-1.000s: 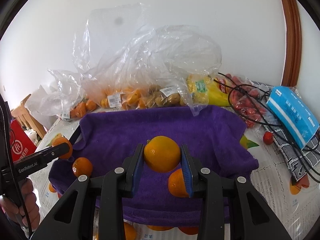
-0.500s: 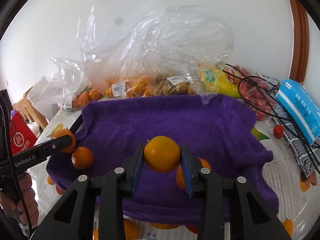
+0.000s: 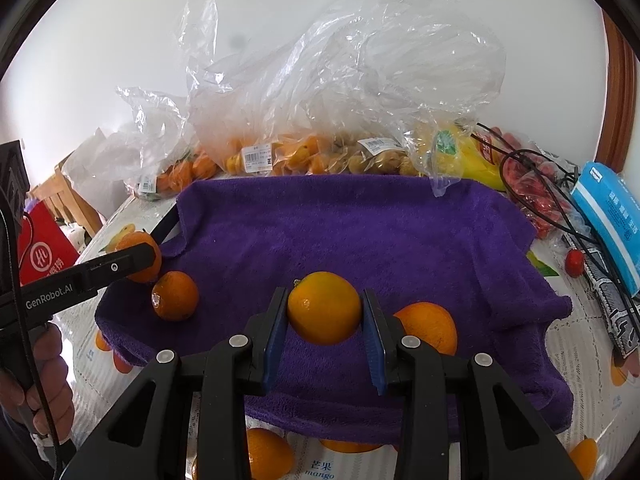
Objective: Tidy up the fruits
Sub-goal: 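Carry both held oranges over the purple towel, then open the right tool over the towel while the left tool keeps its orange, then open the left tool to drop its orange onto the towel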
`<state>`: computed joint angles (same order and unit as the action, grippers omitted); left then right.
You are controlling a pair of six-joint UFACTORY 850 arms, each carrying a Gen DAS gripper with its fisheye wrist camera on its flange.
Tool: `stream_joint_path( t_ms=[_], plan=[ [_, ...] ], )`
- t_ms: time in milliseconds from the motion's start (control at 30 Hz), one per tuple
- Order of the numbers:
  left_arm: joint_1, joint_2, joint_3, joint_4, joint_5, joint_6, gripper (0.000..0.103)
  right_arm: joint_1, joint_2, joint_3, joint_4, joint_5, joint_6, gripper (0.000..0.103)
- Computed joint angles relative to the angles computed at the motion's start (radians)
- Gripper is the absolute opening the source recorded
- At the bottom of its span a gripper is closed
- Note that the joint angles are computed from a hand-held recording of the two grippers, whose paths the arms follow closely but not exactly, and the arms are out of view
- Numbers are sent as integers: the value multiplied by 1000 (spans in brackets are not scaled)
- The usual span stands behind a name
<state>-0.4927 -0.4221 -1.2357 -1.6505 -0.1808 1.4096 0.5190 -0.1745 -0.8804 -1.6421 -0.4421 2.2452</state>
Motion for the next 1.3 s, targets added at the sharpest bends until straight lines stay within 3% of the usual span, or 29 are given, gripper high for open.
stream_joint_path(
  t_ms=[567, 833, 1067, 1300],
  plan=[
    [-1, 1, 0, 25, -1, -27, 42, 7, -2, -2, 18, -17, -34, 36],
    [-4, 7, 9, -41, -31, 43, 42, 13, 31, 18, 10, -69, -9, 37],
    [-21, 15, 25, -212, -27, 223, 42, 8, 57, 38, -3, -85, 40, 40],
    [-24, 15, 29, -285, -52, 288, 42, 10, 56, 37, 3, -93, 36, 42]
  ],
)
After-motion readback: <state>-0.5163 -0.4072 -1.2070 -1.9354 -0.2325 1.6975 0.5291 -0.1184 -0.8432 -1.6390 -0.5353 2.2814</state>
